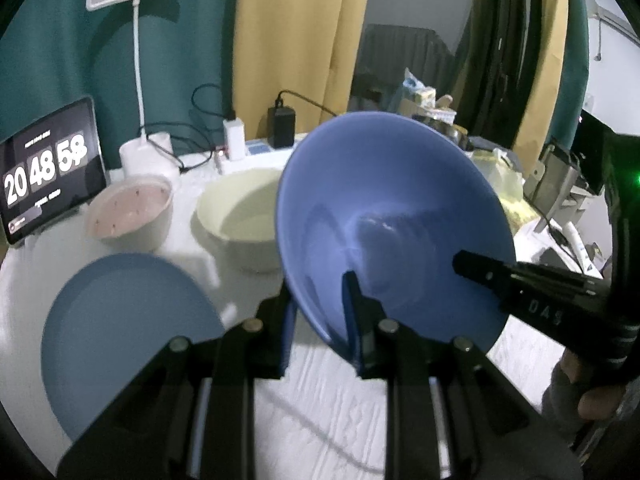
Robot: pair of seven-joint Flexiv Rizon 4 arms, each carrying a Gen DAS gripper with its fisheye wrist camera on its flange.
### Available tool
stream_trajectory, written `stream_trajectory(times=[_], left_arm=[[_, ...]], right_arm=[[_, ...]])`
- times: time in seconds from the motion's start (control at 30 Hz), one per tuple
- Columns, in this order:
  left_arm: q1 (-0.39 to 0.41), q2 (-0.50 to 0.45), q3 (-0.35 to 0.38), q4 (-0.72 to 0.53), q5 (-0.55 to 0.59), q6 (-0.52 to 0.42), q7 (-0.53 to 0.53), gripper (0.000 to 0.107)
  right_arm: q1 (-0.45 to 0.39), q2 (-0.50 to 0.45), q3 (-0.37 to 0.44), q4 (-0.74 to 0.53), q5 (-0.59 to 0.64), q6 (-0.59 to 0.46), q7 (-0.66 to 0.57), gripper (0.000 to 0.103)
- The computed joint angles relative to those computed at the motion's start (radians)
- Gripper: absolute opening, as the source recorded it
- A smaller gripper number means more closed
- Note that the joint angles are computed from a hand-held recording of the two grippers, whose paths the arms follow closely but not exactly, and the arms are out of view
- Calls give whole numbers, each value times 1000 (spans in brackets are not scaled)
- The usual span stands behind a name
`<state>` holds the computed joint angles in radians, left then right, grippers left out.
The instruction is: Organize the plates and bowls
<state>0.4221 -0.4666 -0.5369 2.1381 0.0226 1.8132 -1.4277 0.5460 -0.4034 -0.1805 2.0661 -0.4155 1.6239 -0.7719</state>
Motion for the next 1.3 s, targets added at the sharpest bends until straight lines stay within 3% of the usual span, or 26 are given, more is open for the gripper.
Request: stream_trajectory(times=[0.2, 0.4, 0.77, 0.9, 1.07, 1.3], left_arm=[[59, 4, -43, 49, 20, 1, -2, 23], [104, 5, -79, 82, 32, -15, -1, 23], [154, 12, -132, 121, 14, -41, 32, 23], [167, 14, -149, 126, 0, -59, 47, 23], [199, 10, -187, 132, -11, -67, 67, 24], [226, 15, -217, 138, -14, -60, 80, 24]], right_arm=[[-65, 12, 109, 3, 21, -57, -11, 15], [-71, 21, 134, 22, 10, -87, 13, 15], [-158, 29, 262, -2, 71, -180, -8, 21], [-148, 33, 255, -4, 69, -185, 10, 29], [-163, 28, 271, -9, 80, -179, 0, 32], [-106, 49, 178, 15, -8, -160, 83, 40]])
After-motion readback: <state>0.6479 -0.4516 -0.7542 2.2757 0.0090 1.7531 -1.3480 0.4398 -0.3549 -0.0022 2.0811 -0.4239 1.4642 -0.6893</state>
